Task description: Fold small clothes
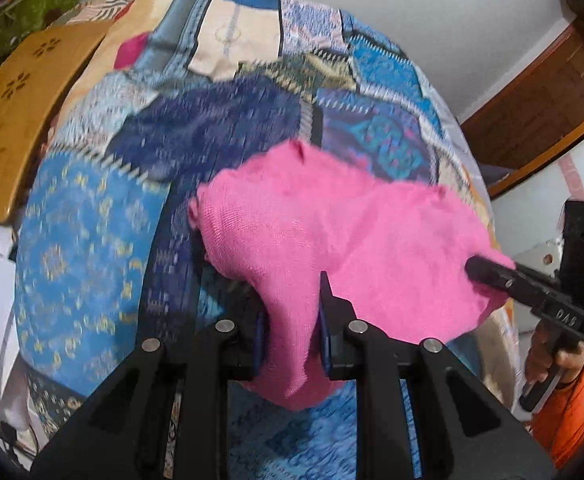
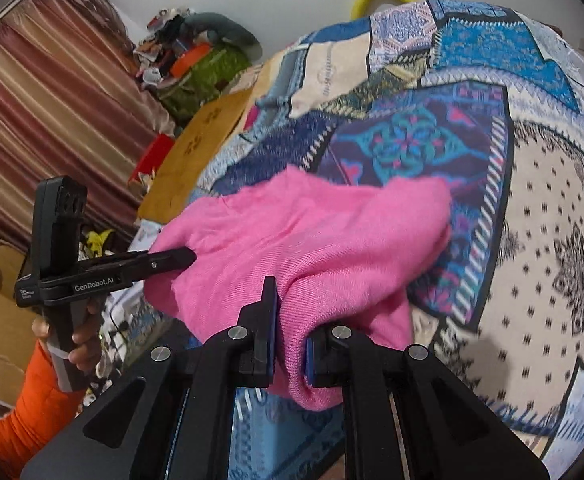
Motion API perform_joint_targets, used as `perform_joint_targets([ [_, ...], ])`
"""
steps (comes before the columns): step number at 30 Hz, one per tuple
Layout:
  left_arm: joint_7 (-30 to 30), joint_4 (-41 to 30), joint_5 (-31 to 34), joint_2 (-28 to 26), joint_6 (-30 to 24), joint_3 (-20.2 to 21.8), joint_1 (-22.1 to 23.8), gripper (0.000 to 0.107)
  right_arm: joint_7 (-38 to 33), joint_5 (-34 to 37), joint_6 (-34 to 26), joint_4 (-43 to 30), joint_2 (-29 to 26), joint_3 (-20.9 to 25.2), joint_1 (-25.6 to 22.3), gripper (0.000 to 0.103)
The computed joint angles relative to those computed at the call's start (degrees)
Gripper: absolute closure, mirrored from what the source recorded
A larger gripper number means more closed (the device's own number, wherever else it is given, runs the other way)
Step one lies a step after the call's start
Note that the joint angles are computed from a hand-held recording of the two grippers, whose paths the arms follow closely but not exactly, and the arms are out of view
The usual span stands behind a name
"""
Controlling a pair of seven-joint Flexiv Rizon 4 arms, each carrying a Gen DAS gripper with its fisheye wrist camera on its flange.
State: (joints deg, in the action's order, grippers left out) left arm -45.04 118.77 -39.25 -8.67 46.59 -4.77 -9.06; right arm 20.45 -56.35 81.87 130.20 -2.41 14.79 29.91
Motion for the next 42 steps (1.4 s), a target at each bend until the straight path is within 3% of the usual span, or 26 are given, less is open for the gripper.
perform_joint_targets([
  [6,1.9,4.8,2.6,2.3,5.0,0.7,-1.0,0.085,-4.1,6.2,-4.7,1.0,1.4,2.6,1.6,0.093],
  [14,2.3,6.5,5.9,4.1,10.4,1.4,-1.1,0.082,-14.1,14.7,-18.2,-0.6,5.4,6.3,4.4,0.092],
  [22,0.9,4.8,7.6,4.8,15.1,0.9,-1.6,0.078,-17.9,11.0,-26.8,-4.9,7.1,7.1,4.3,0.087],
  [23,1.8,4.5,6.4,4.9,15.3,0.5,-1.8,0.073,-18.3,10.2,-27.2,-5.8,6.4,7.0,4.4,0.084],
  [25,3.6,4.3,3.8,5.1,16.0,0.0,-2.4,0.061,-19.5,8.3,-27.0,-7.4,5.0,6.4,4.4,0.068],
  [27,6.1,4.2,0.5,5.1,17.0,-0.7,-3.3,0.056,-20.4,6.5,-26.8,-9.0,3.2,5.6,4.6,0.061],
  [34,2.9,0.3,2.4,0.5,14.0,-1.5,-4.0,0.053,-24.5,8.9,-22.2,-11.6,-3.5,2.8,5.5,0.059],
  [39,-0.6,-1.3,8.8,-3.5,14.3,-1.9,-4.2,0.053,-28.7,14.3,-20.5,-11.6,-6.5,2.0,6.3,0.059],
  [42,-4.9,-2.6,14.0,-5.9,15.6,-1.2,-4.3,0.053,-27.6,14.8,-19.1,-9.7,-6.1,1.1,6.5,0.059],
])
